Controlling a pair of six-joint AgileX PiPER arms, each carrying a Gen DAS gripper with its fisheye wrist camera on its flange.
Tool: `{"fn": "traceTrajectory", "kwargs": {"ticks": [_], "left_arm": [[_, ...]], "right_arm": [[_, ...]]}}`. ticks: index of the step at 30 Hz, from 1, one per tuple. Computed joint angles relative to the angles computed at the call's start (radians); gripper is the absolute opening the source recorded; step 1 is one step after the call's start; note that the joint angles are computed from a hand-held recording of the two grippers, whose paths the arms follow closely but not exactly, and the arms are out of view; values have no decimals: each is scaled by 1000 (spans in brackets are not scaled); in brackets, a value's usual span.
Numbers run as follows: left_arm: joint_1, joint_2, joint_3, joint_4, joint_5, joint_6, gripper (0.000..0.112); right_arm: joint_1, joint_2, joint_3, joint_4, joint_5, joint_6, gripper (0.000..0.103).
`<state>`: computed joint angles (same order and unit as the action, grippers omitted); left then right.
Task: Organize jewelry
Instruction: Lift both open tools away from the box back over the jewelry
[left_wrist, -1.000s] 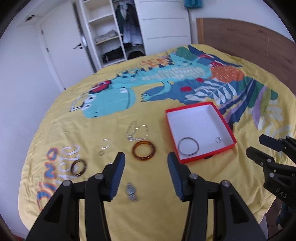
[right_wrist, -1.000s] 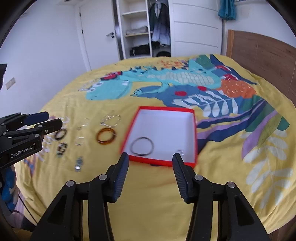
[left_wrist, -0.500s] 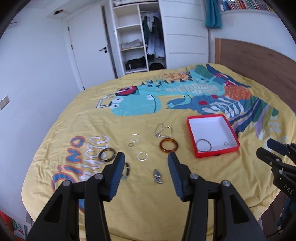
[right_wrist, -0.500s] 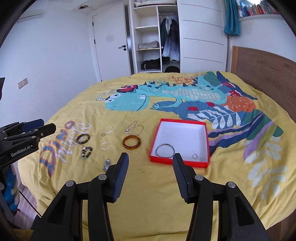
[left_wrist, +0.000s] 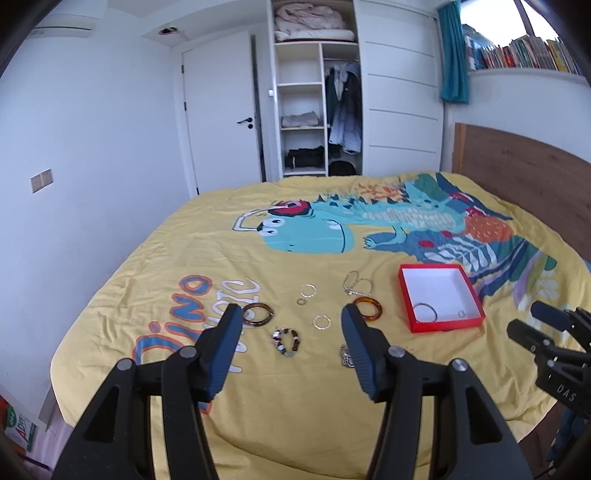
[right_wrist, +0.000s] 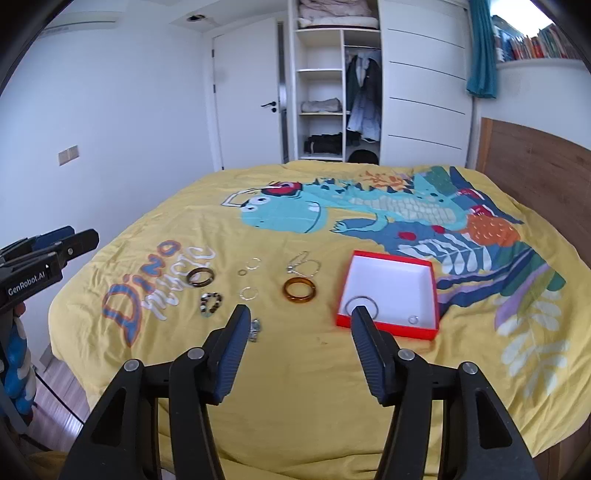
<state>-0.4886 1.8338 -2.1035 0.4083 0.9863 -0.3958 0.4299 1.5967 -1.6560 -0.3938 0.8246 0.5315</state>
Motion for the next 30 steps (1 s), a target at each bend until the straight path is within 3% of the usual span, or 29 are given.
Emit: {"fn": "traceTrajectory", "kwargs": {"ticks": [9,16,24,30], "left_arm": [[40,-137,221,50,-108,-81,54],[81,-171,302,59,-163,-128,54],[168,-102,328,2,-182,-75,54],[291,3,315,-156,-170,27,54]], "right_arm": [[76,30,-44,-27,20,11,58],[88,56,-59,-10,20,-3,58],[67,128,-103,44,15,-23,62],[20,236,-168,153,12,-88,63]]}}
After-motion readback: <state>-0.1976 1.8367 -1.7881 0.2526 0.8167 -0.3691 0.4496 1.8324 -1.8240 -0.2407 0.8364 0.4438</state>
